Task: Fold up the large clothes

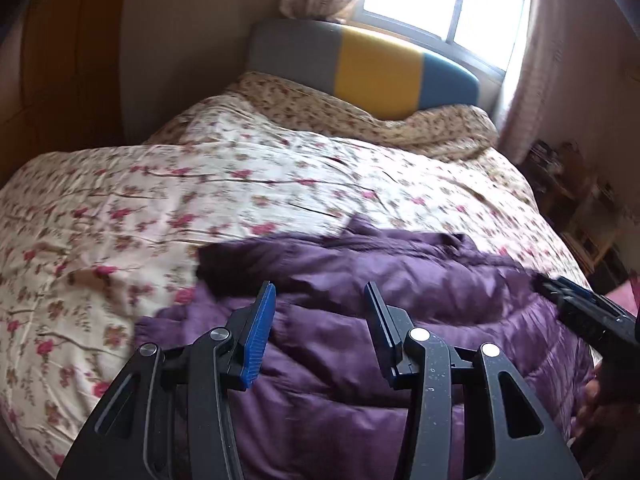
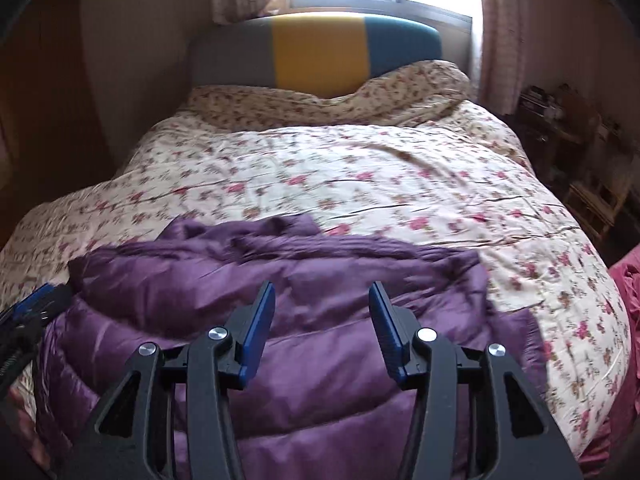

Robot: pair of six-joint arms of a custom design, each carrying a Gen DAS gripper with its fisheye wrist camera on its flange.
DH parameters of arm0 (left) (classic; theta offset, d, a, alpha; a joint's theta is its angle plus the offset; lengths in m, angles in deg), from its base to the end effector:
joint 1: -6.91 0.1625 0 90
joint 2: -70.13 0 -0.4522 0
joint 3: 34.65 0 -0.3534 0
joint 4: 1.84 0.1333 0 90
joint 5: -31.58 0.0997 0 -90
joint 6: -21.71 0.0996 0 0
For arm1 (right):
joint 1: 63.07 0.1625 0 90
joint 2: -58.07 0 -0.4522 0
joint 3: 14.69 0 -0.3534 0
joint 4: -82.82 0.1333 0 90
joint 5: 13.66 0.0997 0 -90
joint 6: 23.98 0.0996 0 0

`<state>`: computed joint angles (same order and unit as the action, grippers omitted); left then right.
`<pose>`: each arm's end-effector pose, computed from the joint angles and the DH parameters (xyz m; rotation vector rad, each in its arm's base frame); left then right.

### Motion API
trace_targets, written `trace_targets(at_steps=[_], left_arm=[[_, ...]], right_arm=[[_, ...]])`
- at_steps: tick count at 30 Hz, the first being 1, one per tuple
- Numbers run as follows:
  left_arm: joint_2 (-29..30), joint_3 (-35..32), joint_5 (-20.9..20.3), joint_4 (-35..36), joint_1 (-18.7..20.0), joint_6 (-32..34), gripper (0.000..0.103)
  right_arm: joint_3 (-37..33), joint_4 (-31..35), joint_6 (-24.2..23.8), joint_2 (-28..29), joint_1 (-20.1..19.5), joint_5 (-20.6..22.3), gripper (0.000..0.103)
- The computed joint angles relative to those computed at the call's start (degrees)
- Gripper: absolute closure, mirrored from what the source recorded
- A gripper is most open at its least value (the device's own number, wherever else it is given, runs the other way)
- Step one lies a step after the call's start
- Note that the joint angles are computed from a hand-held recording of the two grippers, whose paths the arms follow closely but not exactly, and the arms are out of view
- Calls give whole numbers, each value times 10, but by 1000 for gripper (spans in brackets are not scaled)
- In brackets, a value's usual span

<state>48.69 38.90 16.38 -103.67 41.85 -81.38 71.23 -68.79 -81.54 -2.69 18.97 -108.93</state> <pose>-0.4401 -0.5873 -0.0355 -0.2878 1.9601 -1.2994 0.0288 -0.6905 0.3863 1.0727 -2.4171 0.6663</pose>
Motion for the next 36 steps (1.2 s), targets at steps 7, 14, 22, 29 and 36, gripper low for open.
trace_targets(at_steps=[7, 14, 22, 29, 36], left_arm=[[35, -15, -11, -96, 16, 107, 58], [45, -2, -12, -171, 29, 159, 58], [55, 22, -20, -301, 42, 235, 58], [40, 68, -46, -436, 36, 296, 55], [-24, 137, -18, -243, -10, 75, 45]], right_arm=[[36, -44, -21, 19, -4, -29, 55], [24, -55, -25, 48, -11, -45, 54], [18, -57, -24, 60, -13, -54, 54], [16, -49, -23, 56, -6, -62, 54], [67, -29, -53, -12, -13, -5, 64]])
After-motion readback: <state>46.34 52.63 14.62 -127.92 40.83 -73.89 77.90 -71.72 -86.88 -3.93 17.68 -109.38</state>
